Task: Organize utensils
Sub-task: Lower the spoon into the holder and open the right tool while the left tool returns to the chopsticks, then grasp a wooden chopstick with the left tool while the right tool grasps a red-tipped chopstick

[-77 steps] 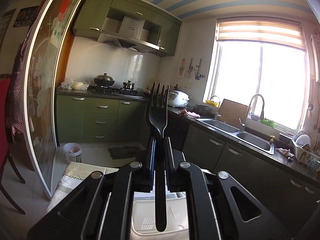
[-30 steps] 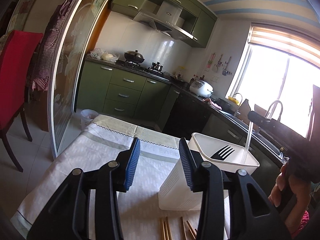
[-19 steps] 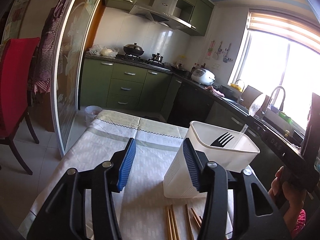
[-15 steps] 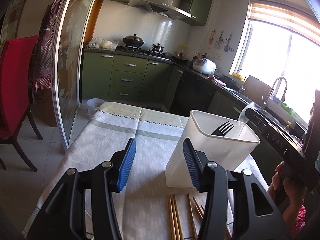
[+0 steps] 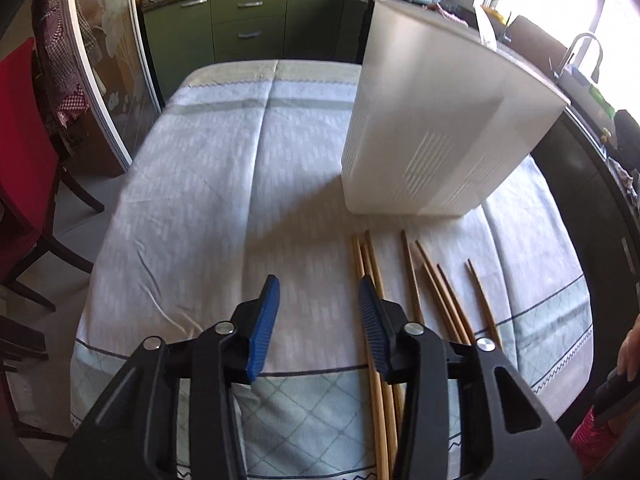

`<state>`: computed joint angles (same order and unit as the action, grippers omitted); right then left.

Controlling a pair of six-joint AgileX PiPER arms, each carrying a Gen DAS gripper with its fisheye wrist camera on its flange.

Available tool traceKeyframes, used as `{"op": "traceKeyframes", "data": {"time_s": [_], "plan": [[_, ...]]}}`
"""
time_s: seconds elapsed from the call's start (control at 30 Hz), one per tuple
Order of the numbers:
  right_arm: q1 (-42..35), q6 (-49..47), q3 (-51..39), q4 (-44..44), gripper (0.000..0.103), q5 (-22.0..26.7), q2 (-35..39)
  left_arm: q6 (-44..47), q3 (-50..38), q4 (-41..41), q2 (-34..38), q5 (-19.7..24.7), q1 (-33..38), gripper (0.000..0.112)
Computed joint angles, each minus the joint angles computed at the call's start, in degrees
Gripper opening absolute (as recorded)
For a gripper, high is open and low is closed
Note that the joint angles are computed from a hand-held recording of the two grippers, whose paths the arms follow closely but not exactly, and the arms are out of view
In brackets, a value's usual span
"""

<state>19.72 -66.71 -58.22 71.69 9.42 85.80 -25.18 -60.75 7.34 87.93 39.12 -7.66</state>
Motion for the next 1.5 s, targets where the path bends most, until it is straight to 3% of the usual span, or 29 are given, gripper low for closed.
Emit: {"op": "traceKeyframes", "data": {"time_s": [0.07,0.13,0.27,0.4,0.5,0.93,1.07,1.13,1.17,1.33,1.5], "plan": [[-2.7,4.3,1.2,-4.2,0.045,4.8,-0.5,2.0,-1.1,-2.3,1.8,2.3,-0.2,0.029],[-5.1,2.7,2.8,-2.4,0.045,8.6,-0.8,3.7,-1.8,-4.8,3.3,3.8,-0.2,0.029],[-7.9,1.7,4.6,-1.9,0.045,12.5,-1.3,3.0,-3.2,-5.1,5.4,5.9,-0.9,0.028],[-8.7,2.9,5.1,-3.1,0.045,14.4,-1.6,1.6,-4.3,-4.1,6.4,7.2,-1.2,0.022],[-8.9,4.3,4.6,-4.5,0.045,14.9,-1.2,4.2,-5.6,-7.6,6.5,8.6,-0.1,0.022],[-9.0,7.6,3.0,-7.3,0.047,16.5,0.5,0.3,-8.4,-3.2,8.7,10.6,-4.2,0.022],[-7.5,15.5,0.1,-17.4,0.047,18.0,2.5,0.7,-9.2,-2.7,9.3,11.2,-4.5,0.022],[-6.2,22.0,-3.2,-25.3,0.047,20.7,5.0,-0.3,-9.4,-1.1,9.7,11.1,-5.5,0.016],[-5.4,25.0,-4.9,-29.2,0.047,22.1,6.3,0.0,-9.5,-1.2,9.9,11.1,-5.6,0.008],[0.1,38.3,-12.7,-47.5,0.039,29.3,14.0,1.0,-9.1,-1.9,9.8,9.8,-5.5,0.007],[4.5,45.1,-14.5,-55.8,0.036,30.2,17.8,1.2,-4.9,0.5,6.9,7.7,-4.6,0.007]]}}
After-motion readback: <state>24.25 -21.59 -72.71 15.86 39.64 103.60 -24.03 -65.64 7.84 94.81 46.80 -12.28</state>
